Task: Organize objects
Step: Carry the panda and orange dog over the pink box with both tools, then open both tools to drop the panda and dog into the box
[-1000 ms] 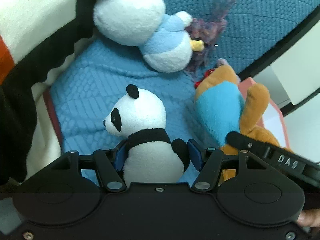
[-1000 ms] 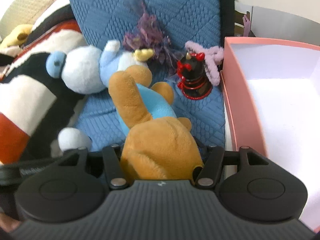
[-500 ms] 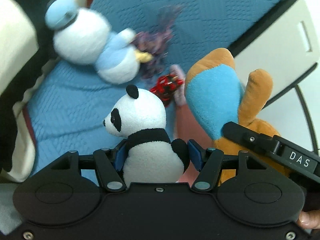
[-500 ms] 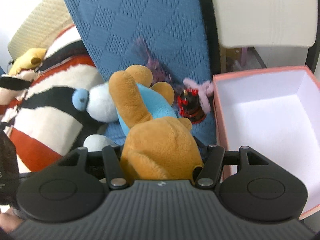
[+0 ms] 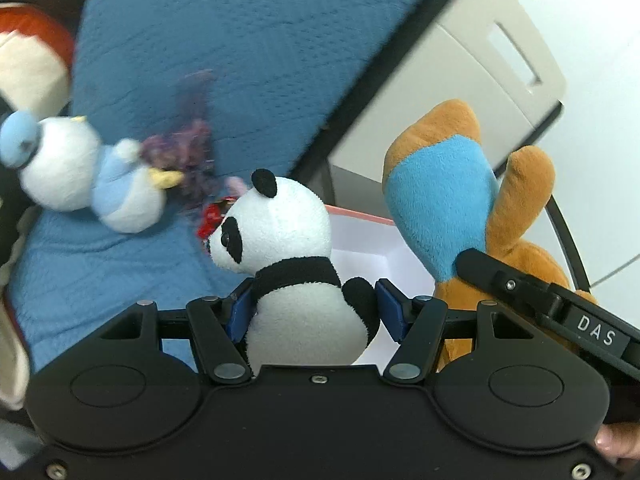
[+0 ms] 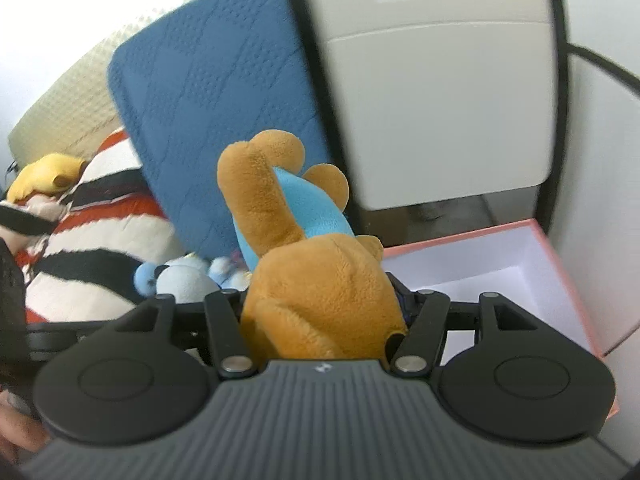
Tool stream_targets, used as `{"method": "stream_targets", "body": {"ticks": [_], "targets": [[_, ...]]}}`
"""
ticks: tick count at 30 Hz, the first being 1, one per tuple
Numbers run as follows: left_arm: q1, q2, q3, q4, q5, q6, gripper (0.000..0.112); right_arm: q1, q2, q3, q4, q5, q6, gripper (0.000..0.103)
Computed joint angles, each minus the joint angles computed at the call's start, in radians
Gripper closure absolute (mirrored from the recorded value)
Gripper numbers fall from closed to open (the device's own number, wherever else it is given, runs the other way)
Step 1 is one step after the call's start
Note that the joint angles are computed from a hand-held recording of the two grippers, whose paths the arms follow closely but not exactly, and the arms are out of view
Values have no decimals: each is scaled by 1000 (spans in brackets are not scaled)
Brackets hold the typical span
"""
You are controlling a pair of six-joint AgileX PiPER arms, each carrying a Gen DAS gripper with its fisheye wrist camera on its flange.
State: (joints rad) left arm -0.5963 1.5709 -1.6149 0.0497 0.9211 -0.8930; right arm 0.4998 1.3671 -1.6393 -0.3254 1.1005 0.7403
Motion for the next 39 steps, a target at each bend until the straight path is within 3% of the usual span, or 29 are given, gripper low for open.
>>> {"method": "stream_targets", "body": {"ticks": [8, 14, 22, 28, 34, 37, 39], "targets": [[-91, 222, -230, 1, 20, -12, 51, -181, -115, 174, 43, -78, -84, 42], [-130, 432, -427, -27, 69, 38, 51, -368, -184, 367, 167, -201, -214, 42], [-140, 662, -635, -70, 128, 71, 51, -557, -168, 585, 325, -395, -408, 42], [-122, 723, -636, -122, 121, 94, 51, -603, -112, 683, 360, -500, -468, 42], [-115, 739, -644, -123, 132, 106, 50, -630, -77, 704, 401, -530, -505, 41], [-118, 751, -689, -114, 175, 97, 47, -614, -83, 705, 368, -521, -468, 36], [-118, 762, -736, -115, 207, 96, 34, -617, -86, 704, 369, -520, -458, 24]]}}
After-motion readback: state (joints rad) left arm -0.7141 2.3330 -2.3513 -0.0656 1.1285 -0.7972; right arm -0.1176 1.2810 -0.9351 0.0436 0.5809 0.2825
